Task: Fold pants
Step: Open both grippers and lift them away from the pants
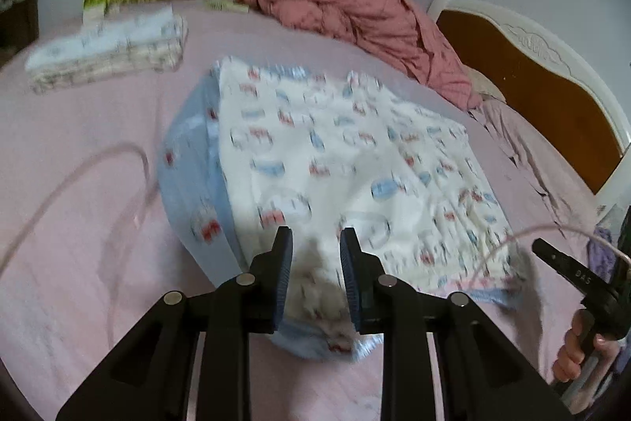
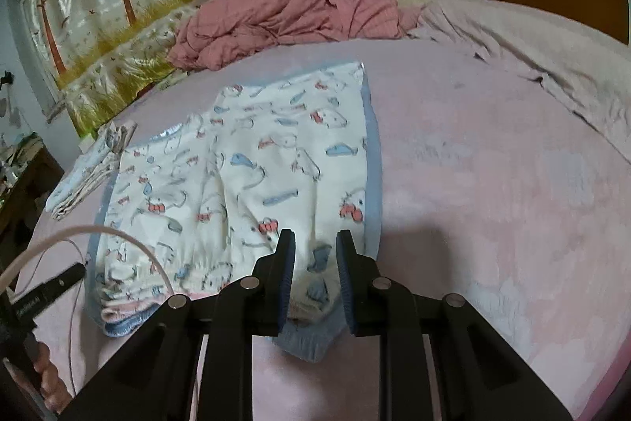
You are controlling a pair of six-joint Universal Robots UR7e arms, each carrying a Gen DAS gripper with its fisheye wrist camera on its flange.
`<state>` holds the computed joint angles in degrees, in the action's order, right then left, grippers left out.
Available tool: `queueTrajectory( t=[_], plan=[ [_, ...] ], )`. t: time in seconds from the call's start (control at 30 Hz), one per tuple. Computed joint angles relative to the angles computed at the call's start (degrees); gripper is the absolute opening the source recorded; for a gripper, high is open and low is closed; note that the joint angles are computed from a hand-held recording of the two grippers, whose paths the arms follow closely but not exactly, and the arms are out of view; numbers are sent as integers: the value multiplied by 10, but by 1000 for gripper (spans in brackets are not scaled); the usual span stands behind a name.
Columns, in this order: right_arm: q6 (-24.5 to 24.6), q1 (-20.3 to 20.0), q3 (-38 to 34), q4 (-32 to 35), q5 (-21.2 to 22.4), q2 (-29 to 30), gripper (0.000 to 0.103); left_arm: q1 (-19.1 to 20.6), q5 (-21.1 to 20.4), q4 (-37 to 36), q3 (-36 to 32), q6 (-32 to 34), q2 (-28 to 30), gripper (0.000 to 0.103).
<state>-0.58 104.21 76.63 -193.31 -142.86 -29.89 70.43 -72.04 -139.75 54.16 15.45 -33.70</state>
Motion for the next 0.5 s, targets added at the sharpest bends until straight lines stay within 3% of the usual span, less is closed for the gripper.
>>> queueTrajectory(
  t=[0.13, 0.27, 0.37, 0.5],
  plan=[
    [-17, -2, -21, 1, -19, 0, 22, -13, 7, 1, -42, 26, 23, 28],
    [-57, -7, -36, -20, -23, -12, 22, -28, -11, -8, -54, 41, 38, 50],
    [-76, -13, -19, -38, -4, -38, 22, -42, -28, -28, -44, 58, 49, 52],
    [-104, -17, -23, -57, -36, -48, 22, -58, -28, -57, -42, 58, 80, 58]
  ],
)
